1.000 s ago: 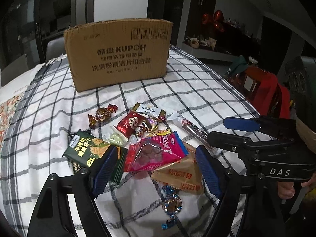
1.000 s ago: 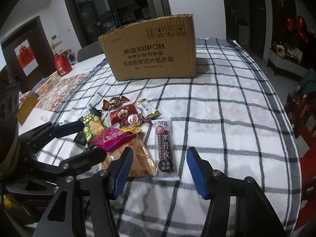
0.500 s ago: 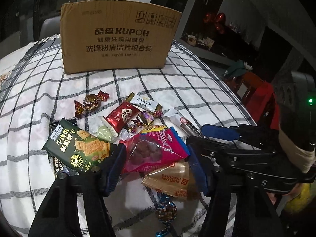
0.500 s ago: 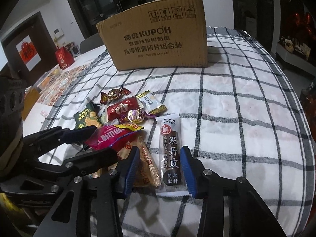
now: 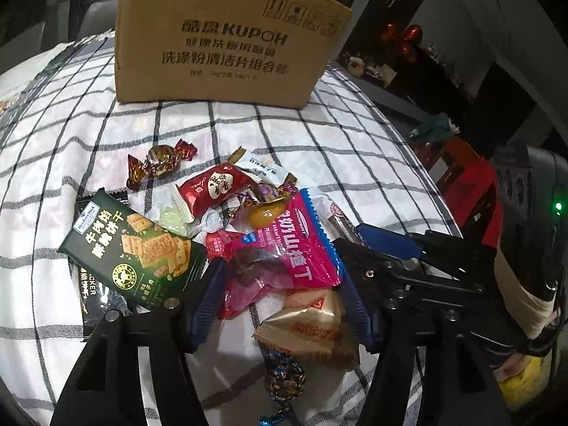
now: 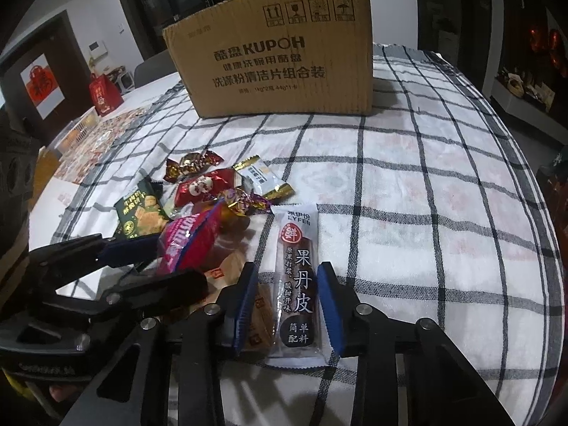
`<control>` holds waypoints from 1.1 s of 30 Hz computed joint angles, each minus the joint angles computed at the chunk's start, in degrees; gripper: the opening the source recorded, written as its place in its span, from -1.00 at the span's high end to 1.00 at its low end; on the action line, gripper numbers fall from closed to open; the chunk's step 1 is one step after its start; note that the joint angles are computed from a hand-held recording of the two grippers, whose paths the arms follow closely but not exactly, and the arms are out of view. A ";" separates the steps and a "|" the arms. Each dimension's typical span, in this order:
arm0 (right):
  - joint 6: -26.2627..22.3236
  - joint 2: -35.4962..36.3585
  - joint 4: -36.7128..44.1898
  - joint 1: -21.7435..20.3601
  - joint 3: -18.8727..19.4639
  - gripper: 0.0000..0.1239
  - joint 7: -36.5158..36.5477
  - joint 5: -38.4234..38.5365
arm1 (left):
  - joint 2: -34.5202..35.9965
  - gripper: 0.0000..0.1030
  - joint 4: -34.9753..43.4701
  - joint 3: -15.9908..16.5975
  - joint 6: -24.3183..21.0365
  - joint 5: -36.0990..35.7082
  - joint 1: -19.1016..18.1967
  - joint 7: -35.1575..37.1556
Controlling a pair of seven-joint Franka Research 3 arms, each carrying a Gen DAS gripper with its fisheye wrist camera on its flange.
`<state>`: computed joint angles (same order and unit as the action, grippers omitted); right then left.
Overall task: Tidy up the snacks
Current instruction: 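Close the left tool on the pink bag while the right tool grasps the fruit-leather stick, then carry both snacks over the cardboard box and open both tools to drop them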
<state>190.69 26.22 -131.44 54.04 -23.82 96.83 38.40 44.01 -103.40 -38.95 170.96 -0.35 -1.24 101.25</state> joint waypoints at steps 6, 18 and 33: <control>1.86 -0.38 -0.65 -2.56 2.64 0.64 -0.63 0.34 | -0.26 -0.25 1.52 3.06 0.11 0.41 -3.21 -3.18; 3.54 -2.29 -1.57 -4.58 7.07 0.65 -5.16 6.16 | -1.47 0.03 -1.73 1.35 3.20 2.37 -0.89 -5.26; 8.49 -6.08 -0.21 6.20 1.50 0.65 -22.37 26.00 | -7.75 0.03 -9.29 -1.96 11.42 11.29 4.66 -11.79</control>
<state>199.18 20.14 -131.66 60.25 -22.32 74.46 64.40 36.26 -112.68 -40.91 182.38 10.95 3.43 89.46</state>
